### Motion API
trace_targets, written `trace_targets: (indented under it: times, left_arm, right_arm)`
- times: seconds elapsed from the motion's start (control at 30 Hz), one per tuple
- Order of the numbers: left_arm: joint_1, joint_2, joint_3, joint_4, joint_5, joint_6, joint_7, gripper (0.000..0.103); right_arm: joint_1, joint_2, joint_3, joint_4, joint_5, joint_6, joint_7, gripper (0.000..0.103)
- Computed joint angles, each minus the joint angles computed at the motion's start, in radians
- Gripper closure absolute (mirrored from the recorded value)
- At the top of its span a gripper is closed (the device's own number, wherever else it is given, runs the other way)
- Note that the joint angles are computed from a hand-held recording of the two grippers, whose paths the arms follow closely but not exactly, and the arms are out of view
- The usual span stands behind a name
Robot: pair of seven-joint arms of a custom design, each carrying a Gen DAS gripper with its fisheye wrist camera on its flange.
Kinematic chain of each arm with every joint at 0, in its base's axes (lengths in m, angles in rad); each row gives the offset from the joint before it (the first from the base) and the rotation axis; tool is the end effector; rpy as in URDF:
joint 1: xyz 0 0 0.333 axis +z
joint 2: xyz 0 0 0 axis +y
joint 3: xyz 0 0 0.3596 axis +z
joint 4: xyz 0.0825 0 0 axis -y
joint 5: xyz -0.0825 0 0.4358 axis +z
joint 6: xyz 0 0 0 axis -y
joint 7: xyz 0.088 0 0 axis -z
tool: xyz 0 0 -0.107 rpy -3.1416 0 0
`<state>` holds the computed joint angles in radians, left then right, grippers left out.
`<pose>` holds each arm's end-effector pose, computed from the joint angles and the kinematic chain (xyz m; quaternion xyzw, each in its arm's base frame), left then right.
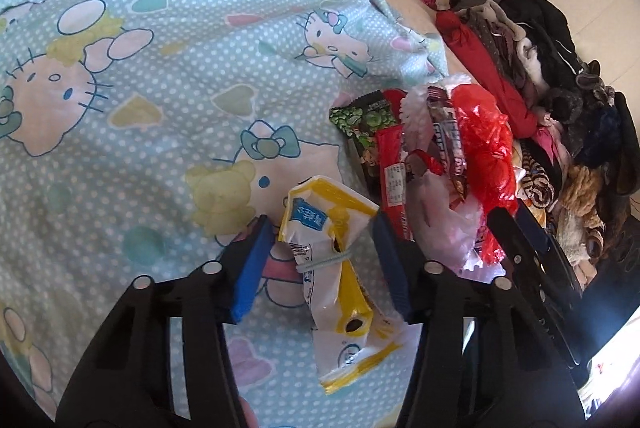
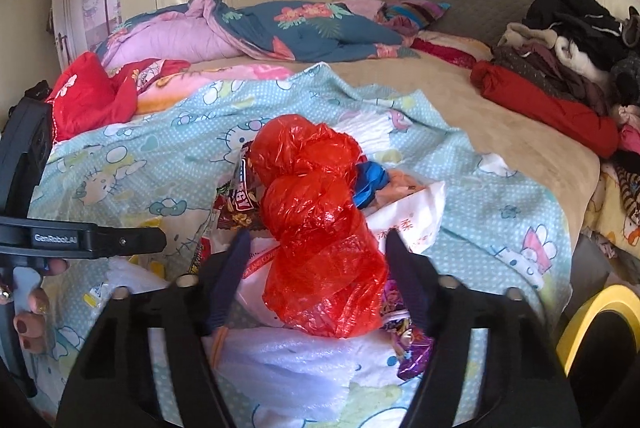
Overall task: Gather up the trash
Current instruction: 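Grasp the yellow-white snack wrapper with the left tool while the right tool grasps the red plastic bag, then carry the wrapper and red bag in both tools over the yellow-rimmed bin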
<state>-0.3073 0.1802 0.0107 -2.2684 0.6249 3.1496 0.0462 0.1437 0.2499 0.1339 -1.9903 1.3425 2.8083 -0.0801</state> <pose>0.5689 -0.2284 0.3536 -0.8311 0.4381 -0.3369 0.0625 0.6585 0.1343 0.3831 -0.8235 0.3713 -0.1749 0.3916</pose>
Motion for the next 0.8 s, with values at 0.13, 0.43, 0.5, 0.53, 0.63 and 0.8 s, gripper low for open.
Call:
trace_targets:
  times: [0.13, 0.43, 0.5, 0.53, 0.63, 0.8]
  left_arm:
    - [0.035, 0.013, -0.039, 0.005, -0.057, -0.006, 0.053, 0.072]
    - [-0.192, -0.019, 0.229, 0.004, 0.209, 0.036, -0.206, 0.075]
    - [-0.258, -0.04, 0.305, 0.02, 0.377, 0.018, -0.347, 0.076]
    - [-0.272, -0.047, 0.319, 0.03, 0.443, 0.007, -0.402, 0.076]
    - [-0.289, -0.083, 0.333, 0.051, 0.646, -0.035, -0.566, 0.076]
    - [-0.256, -0.143, 0.275, 0.056, 0.801, -0.106, -0.665, 0.076]
  right_arm:
    - [-0.007, -0.004, -0.001, -0.002, -0.015, -0.032, 0.011, 0.075]
    - [-0.038, -0.062, -0.032, -0.026, 0.132, -0.194, -0.05, 0.091]
    - [-0.035, -0.077, -0.043, -0.033, 0.154, -0.209, -0.061, 0.091]
    - [-0.035, -0.085, -0.049, -0.039, 0.168, -0.221, -0.068, 0.091]
    - [-0.034, -0.105, -0.065, -0.051, 0.198, -0.243, -0.075, 0.091]
    - [-0.034, -0.133, -0.086, -0.07, 0.231, -0.261, -0.088, 0.091]
